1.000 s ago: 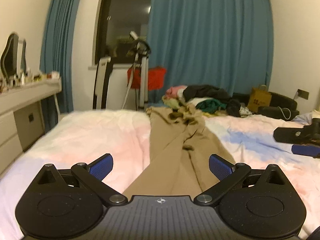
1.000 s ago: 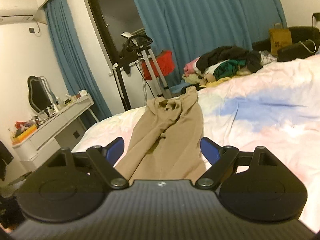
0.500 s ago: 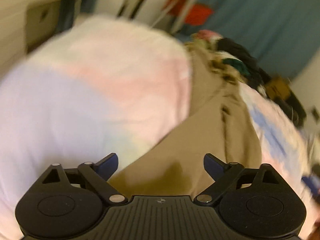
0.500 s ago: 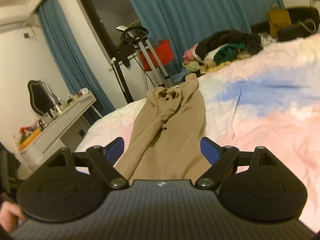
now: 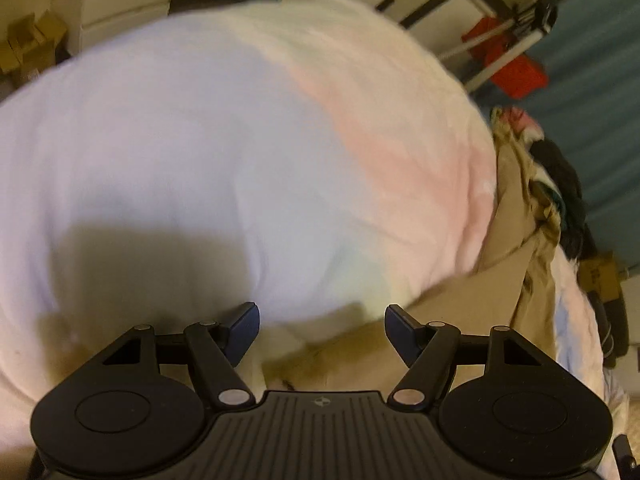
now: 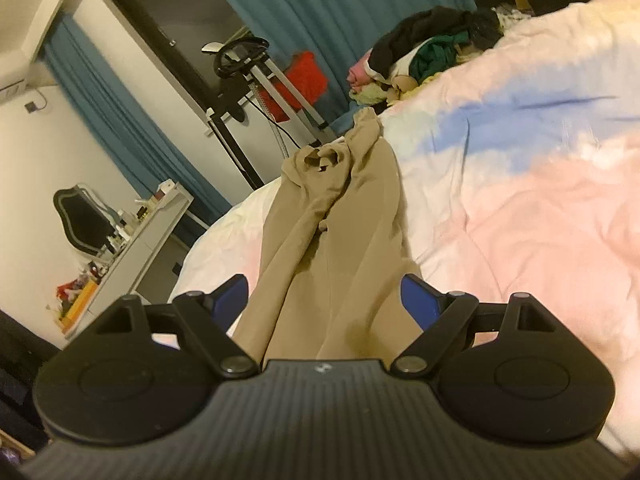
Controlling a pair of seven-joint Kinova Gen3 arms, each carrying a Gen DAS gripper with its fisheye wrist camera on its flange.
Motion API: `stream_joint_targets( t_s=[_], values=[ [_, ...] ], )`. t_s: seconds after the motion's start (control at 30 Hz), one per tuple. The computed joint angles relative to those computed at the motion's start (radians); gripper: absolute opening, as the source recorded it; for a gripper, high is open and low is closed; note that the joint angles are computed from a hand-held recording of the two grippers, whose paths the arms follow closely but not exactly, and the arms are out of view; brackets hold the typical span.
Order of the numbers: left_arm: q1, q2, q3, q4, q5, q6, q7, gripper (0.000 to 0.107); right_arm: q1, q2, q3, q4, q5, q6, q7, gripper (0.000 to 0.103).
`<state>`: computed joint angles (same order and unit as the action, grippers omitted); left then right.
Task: Fold clothes
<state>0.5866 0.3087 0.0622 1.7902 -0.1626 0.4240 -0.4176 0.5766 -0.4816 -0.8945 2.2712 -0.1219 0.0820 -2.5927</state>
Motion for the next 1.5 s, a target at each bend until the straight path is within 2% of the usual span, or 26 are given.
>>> stream_joint_targets(
  t_s=[0.03,0.1,0.2,0.23,0.27,0.3,0.37,0.47,0.63,0.7,0.73,0.83,0.93,1.03,1.13,1.2,1.23,1.27,1.33,1.43,1.5],
  values=[
    [-0.019,0.008,0.023,-0.021,0.015,0.036,-0.034,0.068,-0.013,0.008,0.011,0.004,0.004,-0.008,0.003,0.085],
    [-0.014,0.012,0.025,-0.043,0.03,0.074,-0.073,0.068,-0.036,0.017,0.033,0.007,0.011,-0.01,-0.003,0.085],
    [-0.038,0.026,0.082,-0.091,-0.022,0.164,-0.073,0.051,-0.056,0.027,0.049,0.013,0.003,-0.017,-0.005,0.085],
    [-0.066,0.029,0.128,-0.104,-0.058,0.198,-0.054,0.034,-0.064,0.031,0.055,0.012,0.007,-0.013,-0.01,0.085],
    [-0.098,0.027,0.174,-0.107,-0.086,0.218,-0.036,0.011,-0.066,0.034,0.057,0.012,0.004,-0.011,-0.008,0.085],
    [-0.129,0.022,0.218,-0.101,-0.112,0.222,-0.021,0.006,-0.059,0.029,0.053,0.014,-0.004,-0.009,-0.009,0.085],
    [-0.179,-0.003,0.296,-0.075,-0.193,0.203,0.017,0.005,-0.045,0.017,0.046,0.014,-0.008,0.003,-0.022,0.085],
    [-0.14,-0.049,0.311,-0.043,-0.315,0.18,0.073,0.005,-0.004,-0.025,0.029,0.012,-0.051,0.023,-0.013,0.085],
    [0.066,-0.14,0.214,0.017,-0.518,0.126,0.089,0.004,0.012,-0.071,0.049,0.023,-0.082,0.038,0.005,0.085],
    [0.157,-0.155,0.198,0.014,-0.599,0.152,0.076,0.004,0.014,-0.079,0.052,0.034,-0.053,0.024,-0.039,0.085],
    [0.184,-0.16,0.211,0.012,-0.64,0.165,0.07,0.004,0.008,-0.083,0.058,0.045,-0.044,0.007,-0.059,0.085],
    [0.176,-0.152,0.335,0.02,-0.762,0.182,0.072,0.004,-0.012,-0.088,0.079,0.064,-0.031,-0.021,-0.092,0.085],
    [0.145,-0.103,0.474,0.004,-0.861,0.212,0.057,0.004,-0.044,-0.081,0.106,0.076,0.068,-0.035,-0.172,0.085],
    [0.028,-0.022,0.613,-0.019,-0.827,0.149,-0.023,0.004,-0.13,-0.036,0.174,0.076,0.17,-0.018,-0.254,0.086],
    [-0.111,0.041,0.745,-0.023,-0.705,0.089,-0.101,0.007,-0.269,0.019,0.291,0.115,0.145,-0.064,-0.24,0.086],
    [-0.204,0.059,0.8,-0.015,-0.624,0.043,-0.118,0.022,-0.362,0.034,0.373,0.157,0.072,-0.103,-0.205,0.086],
    [-0.25,0.072,0.831,-0.015,-0.583,0.03,-0.131,0.033,-0.408,0.038,0.416,0.174,0.054,-0.111,-0.203,0.086],
    [-0.297,0.087,0.863,-0.014,-0.543,0.015,-0.142,0.051,-0.454,0.046,0.458,0.185,0.051,-0.114,-0.213,0.086],
    [-0.389,0.08,0.897,0.019,-0.461,-0.051,-0.146,0.076,-0.547,0.06,0.543,0.211,0.068,-0.129,-0.26,0.086],
    [-0.517,0.065,0.915,0.076,-0.34,-0.164,-0.138,0.082,-0.686,0.078,0.662,0.239,0.086,-0.133,-0.326,0.086],
    [-0.552,0.059,0.879,0.109,-0.259,-0.23,-0.113,0.084,-0.779,0.098,0.735,0.243,0.081,-0.123,-0.351,0.086]
  ],
)
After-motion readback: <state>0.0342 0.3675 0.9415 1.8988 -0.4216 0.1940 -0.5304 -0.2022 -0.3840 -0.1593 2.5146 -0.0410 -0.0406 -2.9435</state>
